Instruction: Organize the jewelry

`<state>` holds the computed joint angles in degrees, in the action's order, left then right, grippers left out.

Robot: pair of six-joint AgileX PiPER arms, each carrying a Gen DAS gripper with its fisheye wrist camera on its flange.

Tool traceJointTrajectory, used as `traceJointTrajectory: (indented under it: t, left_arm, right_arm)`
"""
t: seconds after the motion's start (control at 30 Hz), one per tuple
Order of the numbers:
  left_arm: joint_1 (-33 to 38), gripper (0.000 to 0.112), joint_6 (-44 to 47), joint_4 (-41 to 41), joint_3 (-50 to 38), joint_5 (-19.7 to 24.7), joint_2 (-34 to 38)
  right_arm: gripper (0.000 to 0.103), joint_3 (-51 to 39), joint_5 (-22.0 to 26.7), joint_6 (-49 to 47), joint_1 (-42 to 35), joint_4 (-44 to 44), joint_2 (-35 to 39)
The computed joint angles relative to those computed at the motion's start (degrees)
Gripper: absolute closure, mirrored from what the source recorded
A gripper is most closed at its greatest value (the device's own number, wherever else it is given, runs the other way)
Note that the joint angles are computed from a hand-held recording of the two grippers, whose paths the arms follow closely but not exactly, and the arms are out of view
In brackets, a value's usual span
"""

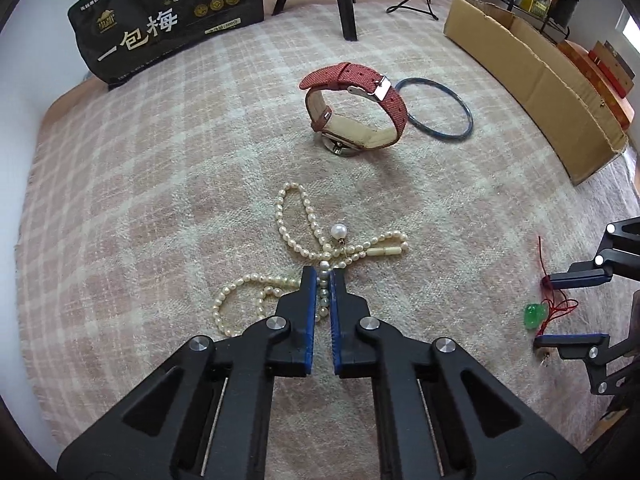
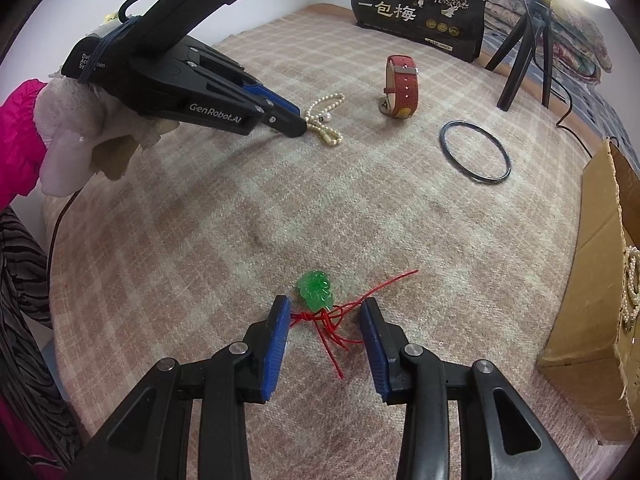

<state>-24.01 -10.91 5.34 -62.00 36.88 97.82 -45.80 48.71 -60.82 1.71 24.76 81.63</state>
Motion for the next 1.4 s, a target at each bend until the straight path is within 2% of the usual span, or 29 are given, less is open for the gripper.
traceJointTrajectory:
  t: [0.2, 0.3, 0.43, 0.47, 0.9, 1.4]
  left_arm:
    - [-0.5, 0.110, -1.2, 0.7, 0.6, -0.5, -0.5]
    - [-0.2, 0.110, -0.6, -0.5, 0.8, -0.6, -0.7]
    - [0.4, 0.110, 0.1, -1.8, 1.5, -0.7, -1.7]
    - [0.5, 0.110, 0.3, -2.3, 1.7, -0.8, -2.0]
    - [2.7, 0.110, 0.6, -6.1, 5.1, -0.6, -10.7]
    - [5.5, 0.110, 0.6, -10.4, 1.3, 1.4, -19.9]
  right_arm:
    - [0.067, 0.1, -1.1, 1.3, 1.0, -0.7, 0.3]
    - [0.073, -0.1, -1.9, 1.8, 1.3, -0.8, 0.7]
    - [0.089, -0.4, -2.9, 2.3, 2.0, -1.3, 1.1]
    - [0.090, -0.4, -3.1, 2.7, 2.2, -1.6, 1.2]
    - [0.092, -1.1, -1.5, 2.3, 0.2, 1.5, -1.4]
    - [0.092, -3.5, 0.8, 3.1, -1.6, 4.6, -6.6]
